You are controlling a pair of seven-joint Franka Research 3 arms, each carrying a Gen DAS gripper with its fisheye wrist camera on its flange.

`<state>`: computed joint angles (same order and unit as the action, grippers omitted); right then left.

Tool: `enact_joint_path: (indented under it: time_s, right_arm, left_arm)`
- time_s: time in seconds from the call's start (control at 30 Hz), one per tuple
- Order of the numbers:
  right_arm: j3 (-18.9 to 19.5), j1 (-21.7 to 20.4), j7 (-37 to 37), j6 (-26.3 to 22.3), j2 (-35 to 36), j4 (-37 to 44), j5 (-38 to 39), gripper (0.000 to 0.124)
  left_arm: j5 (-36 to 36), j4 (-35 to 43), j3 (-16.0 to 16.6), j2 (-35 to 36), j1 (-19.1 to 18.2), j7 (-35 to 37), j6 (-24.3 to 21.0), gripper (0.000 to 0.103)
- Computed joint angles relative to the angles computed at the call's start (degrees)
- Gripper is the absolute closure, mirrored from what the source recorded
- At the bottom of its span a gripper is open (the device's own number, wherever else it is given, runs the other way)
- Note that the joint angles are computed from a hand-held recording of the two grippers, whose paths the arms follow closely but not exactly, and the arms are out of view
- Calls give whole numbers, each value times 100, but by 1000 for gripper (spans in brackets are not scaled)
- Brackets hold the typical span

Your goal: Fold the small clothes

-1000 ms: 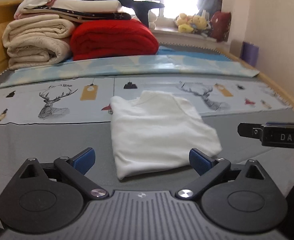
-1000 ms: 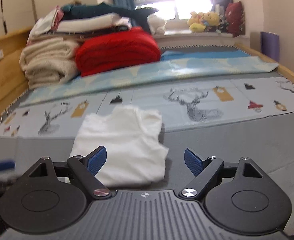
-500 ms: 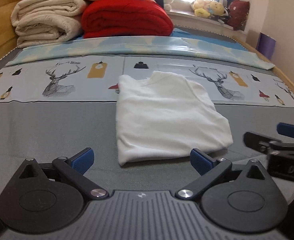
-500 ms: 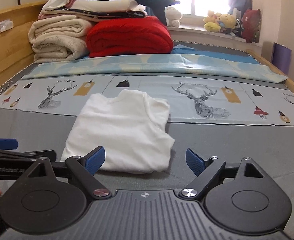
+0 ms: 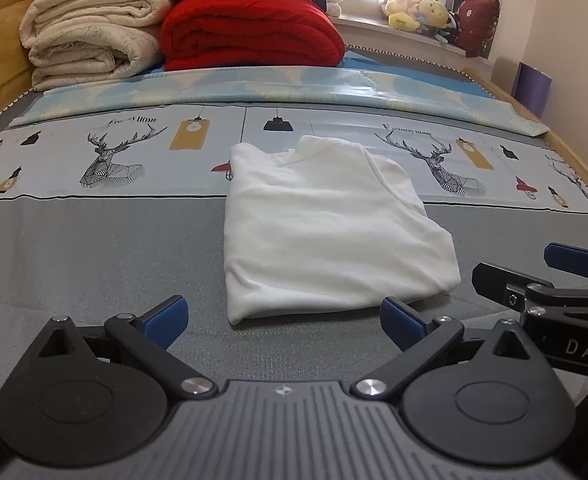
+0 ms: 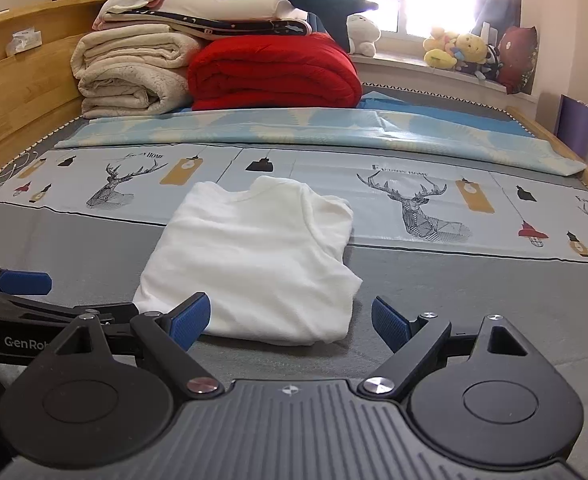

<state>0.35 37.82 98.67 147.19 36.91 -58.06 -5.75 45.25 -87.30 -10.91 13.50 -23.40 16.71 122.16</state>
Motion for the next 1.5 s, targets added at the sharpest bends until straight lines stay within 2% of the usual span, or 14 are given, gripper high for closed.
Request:
enact_joint_path:
  time_s: [1.5]
  right_arm:
    - [13,-13,-23,45,-27,-60,42,35]
  left_arm:
    - [-49,-50,-8,-31,28,-2,32,1]
